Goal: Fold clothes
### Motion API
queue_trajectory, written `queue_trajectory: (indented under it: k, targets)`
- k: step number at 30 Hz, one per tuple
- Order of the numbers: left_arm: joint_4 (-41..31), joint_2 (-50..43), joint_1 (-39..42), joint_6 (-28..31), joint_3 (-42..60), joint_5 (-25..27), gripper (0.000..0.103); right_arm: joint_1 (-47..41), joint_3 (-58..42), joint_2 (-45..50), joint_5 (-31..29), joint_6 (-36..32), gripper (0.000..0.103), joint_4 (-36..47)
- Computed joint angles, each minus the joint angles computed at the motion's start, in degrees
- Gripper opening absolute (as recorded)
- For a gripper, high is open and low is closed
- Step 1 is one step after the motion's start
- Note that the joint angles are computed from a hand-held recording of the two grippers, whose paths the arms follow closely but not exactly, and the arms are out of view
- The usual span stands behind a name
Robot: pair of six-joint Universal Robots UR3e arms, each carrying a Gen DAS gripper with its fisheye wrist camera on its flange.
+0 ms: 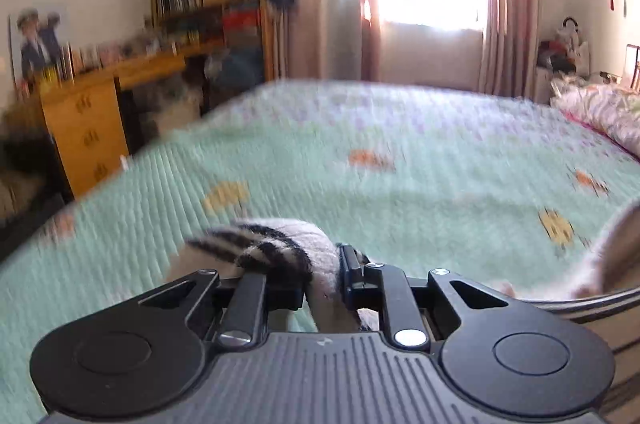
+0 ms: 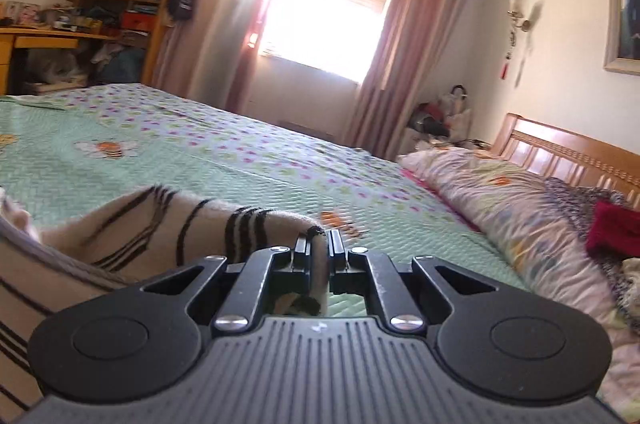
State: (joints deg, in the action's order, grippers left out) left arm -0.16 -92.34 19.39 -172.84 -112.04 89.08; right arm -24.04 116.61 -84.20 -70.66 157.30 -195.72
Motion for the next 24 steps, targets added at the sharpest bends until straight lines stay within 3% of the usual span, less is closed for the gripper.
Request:
queue_trajectory:
  k: [3, 4, 6, 8, 10, 14, 16, 18, 20, 22, 23, 24]
  targets:
    - [1.0, -6.8, -4.9, 3.0, 7.2, 10.6, 0.019, 0.0, -5.0, 4.9, -2.5, 3.4, 0.010, 6.0]
    - [-5.0, -7.4, -4.9, 2.4, 8.9, 11.0, 0.020, 0.4, -8.0, 7.3, -4.3, 4.3, 0.011, 10.6]
    - [-16.7, -6.9, -3.3, 1.2, 9.7, 7.6, 0.020, 1.1, -11.5, 12.8, -8.0, 6.4, 0.036, 17.2]
    - [-21.7, -4.4, -0.3, 3.0, 4.8, 2.0, 0.022, 0.4, -12.2, 15.6, -8.5, 9.2, 0.042, 22.8]
    - [-22.1, -1.1, 2.7, 6.8, -2.7, -2.4, 0.027, -2.4, -8.8, 16.1, -4.2, 12.7, 0.043, 23.6]
    - [-20.9, 11.1, 12.8, 11.6, -16.8, -13.5, 0.041, -8.3, 3.2, 9.5, 2.3, 26.0, 0.057, 13.4]
    - [-25.5, 17.9, 18.2, 12.9, -19.7, -19.4, 0.043, -9.3, 8.2, 5.5, 5.1, 31.7, 0.058, 5.7]
    - [-31.3, 22.7, 21.6, 14.9, -19.7, -23.4, 0.046, -7.8, 9.2, 4.4, 10.8, 34.4, 0.066, 0.2]
    - [-31.8, 24.5, 20.9, 15.5, -18.7, -23.5, 0.047, -4.8, 6.6, 6.2, 18.0, 36.8, 0.071, -3.5]
    - [-27.6, 24.1, 18.3, 15.6, -17.9, -21.5, 0.047, 0.3, -0.8, 12.7, 25.3, 37.2, 0.072, -3.1]
    - [-24.4, 22.9, 16.4, 15.0, -17.0, -20.0, 0.052, 3.8, -6.1, 17.3, 27.5, 37.8, 0.072, -2.9]
    - [-21.5, 20.7, 14.3, 14.1, -15.3, -18.2, 0.064, 6.8, -11.4, 22.6, 29.1, 38.5, 0.072, -3.2]
